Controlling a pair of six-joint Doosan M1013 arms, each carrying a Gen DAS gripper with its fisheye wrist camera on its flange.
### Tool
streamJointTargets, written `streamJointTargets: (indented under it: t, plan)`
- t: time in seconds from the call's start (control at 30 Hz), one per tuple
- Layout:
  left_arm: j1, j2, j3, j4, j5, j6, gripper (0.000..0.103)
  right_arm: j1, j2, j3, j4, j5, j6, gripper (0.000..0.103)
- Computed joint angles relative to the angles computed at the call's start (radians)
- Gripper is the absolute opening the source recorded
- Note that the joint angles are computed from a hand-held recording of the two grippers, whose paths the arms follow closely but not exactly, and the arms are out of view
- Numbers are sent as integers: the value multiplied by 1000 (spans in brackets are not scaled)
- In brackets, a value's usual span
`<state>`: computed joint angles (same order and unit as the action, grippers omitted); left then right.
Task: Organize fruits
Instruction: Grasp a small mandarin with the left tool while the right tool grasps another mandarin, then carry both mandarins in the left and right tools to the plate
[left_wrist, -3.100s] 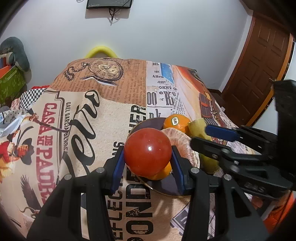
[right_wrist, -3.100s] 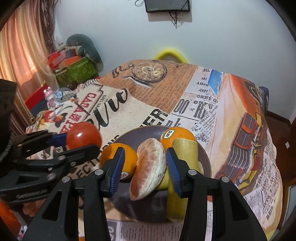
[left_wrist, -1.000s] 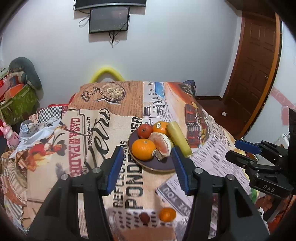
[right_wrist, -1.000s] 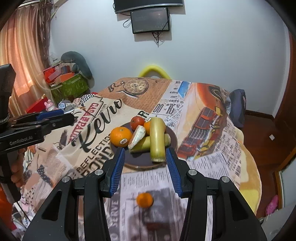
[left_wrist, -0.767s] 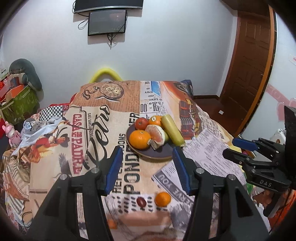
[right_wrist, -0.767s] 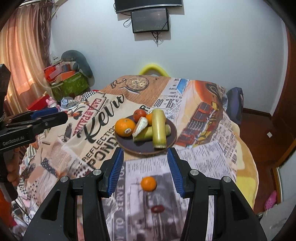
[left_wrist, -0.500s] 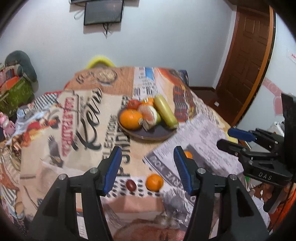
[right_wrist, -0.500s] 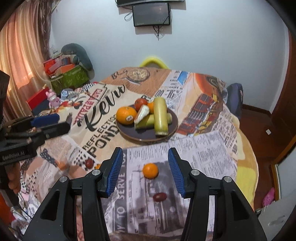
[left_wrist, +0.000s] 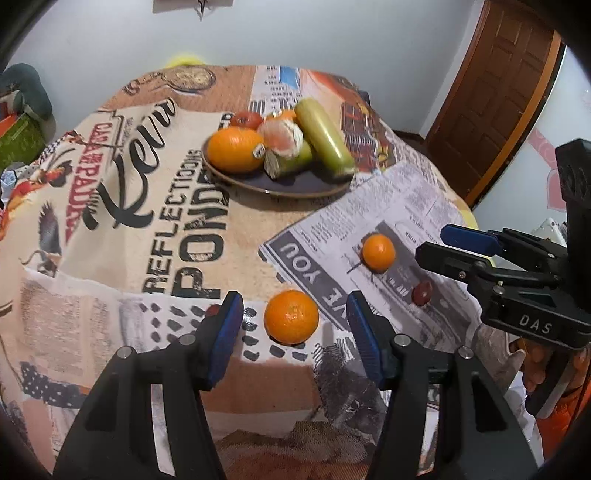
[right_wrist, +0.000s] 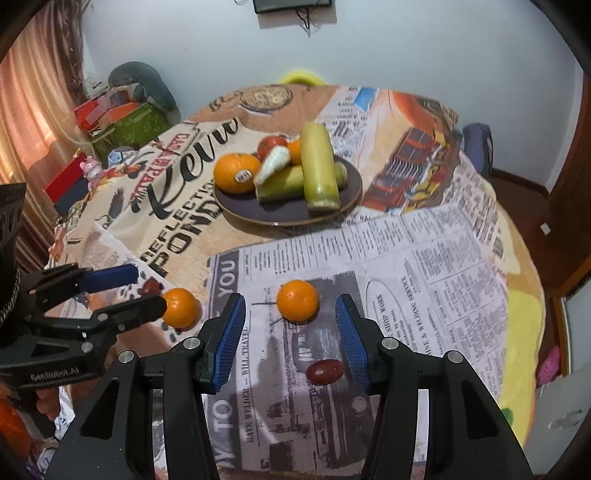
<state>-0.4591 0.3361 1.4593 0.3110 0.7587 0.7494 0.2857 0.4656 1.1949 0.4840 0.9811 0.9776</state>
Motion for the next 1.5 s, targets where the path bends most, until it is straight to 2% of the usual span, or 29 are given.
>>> streamJointTargets:
  t: [0.17, 0.4, 0.63, 0.83, 1.5]
  plan:
    - [7, 18, -3, -44, -4, 41, 53, 2, 22, -10, -11, 31, 17, 47]
    - [20, 34, -1, -98, -6, 69, 37, 8, 54, -35, -28, 59, 31, 47]
    - [27, 27, 14, -122, -39, 81, 37, 11, 82, -62, -14, 94, 28, 45]
    - [29, 19, 15, -92, -42, 53, 36, 15, 83, -59, -35, 69, 36, 31]
    - [43, 7, -42, 86, -63, -53, 36, 9, 66, -81, 54, 16, -23, 31]
